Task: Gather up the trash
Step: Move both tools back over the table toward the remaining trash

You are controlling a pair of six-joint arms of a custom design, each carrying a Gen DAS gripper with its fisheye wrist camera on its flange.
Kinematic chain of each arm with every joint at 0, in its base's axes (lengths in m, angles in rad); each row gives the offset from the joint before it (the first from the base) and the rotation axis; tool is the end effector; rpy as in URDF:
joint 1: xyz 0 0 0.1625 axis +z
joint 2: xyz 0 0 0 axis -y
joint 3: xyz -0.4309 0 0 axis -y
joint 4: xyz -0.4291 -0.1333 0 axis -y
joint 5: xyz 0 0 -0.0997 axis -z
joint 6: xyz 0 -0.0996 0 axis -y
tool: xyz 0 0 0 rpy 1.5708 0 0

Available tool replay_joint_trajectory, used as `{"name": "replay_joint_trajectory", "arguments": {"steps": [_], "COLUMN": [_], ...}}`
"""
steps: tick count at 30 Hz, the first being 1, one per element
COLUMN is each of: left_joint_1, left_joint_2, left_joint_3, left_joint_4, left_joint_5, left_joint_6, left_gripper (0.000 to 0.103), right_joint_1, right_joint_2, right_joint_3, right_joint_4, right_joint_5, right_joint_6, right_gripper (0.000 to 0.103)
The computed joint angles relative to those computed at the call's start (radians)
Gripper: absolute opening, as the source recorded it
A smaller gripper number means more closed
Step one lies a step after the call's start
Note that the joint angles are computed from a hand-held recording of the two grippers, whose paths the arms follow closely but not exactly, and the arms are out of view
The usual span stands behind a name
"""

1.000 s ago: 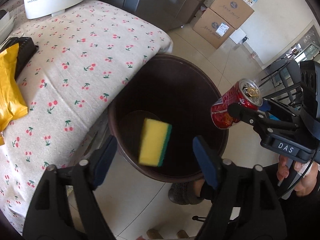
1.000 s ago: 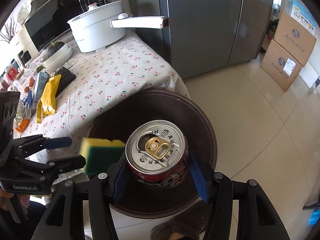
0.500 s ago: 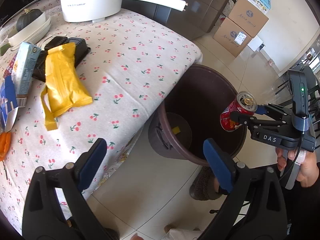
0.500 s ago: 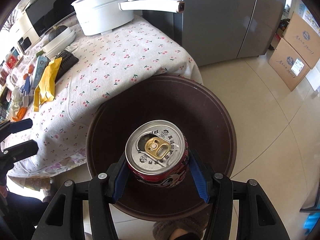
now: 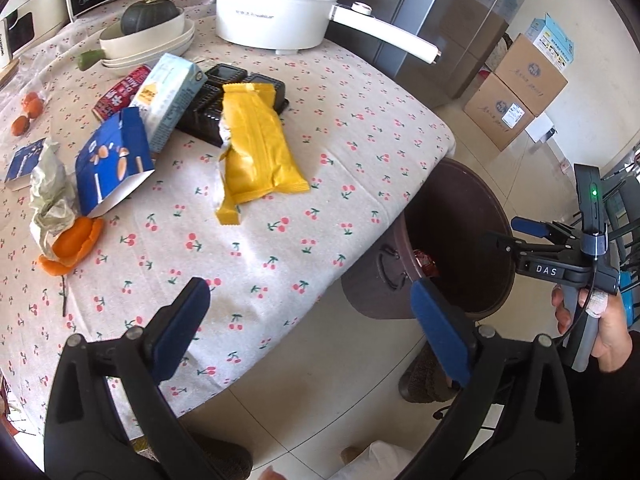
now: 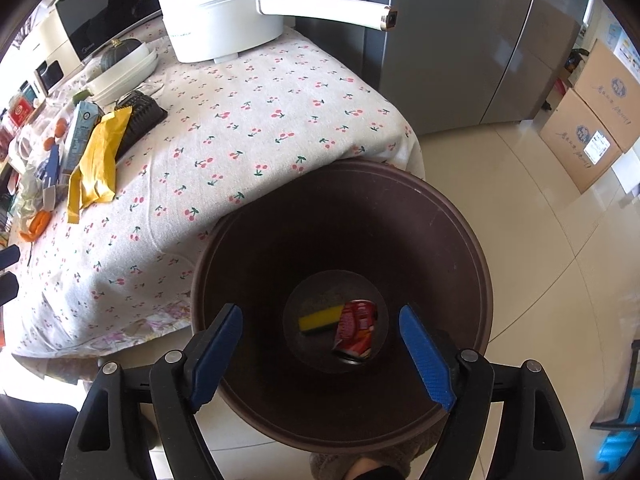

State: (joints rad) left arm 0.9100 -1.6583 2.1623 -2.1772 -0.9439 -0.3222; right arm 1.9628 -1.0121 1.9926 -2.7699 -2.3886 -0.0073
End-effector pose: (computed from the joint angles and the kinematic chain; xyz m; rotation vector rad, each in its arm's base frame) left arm -0.1221 -0.4694 0.3145 0.3938 2.5589 -0.5130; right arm 0.2774 -0.5122 0.1265 0.3552 -2.3170 0.4462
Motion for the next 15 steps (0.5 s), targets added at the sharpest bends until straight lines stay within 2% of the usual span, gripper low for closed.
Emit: {"name": "replay_joint_trajectory", "arguments": {"steps": [15], "left_joint_1": [0.065], "left_joint_2": [-0.138], "left_joint_3": [0.022], "left_joint_4": [0.072], "left_joint_5": [0.081], "left_joint_6": [-0.076], "left_gripper": [0.101], "right_joint_1": [0.076], "right_joint_2": [0.117], "right_joint_3": [-0.121], "right_joint_4": [-0.008], "right_joint_5": [0.034], "right_joint_6": [-0.049], "right_gripper": [0.085]}}
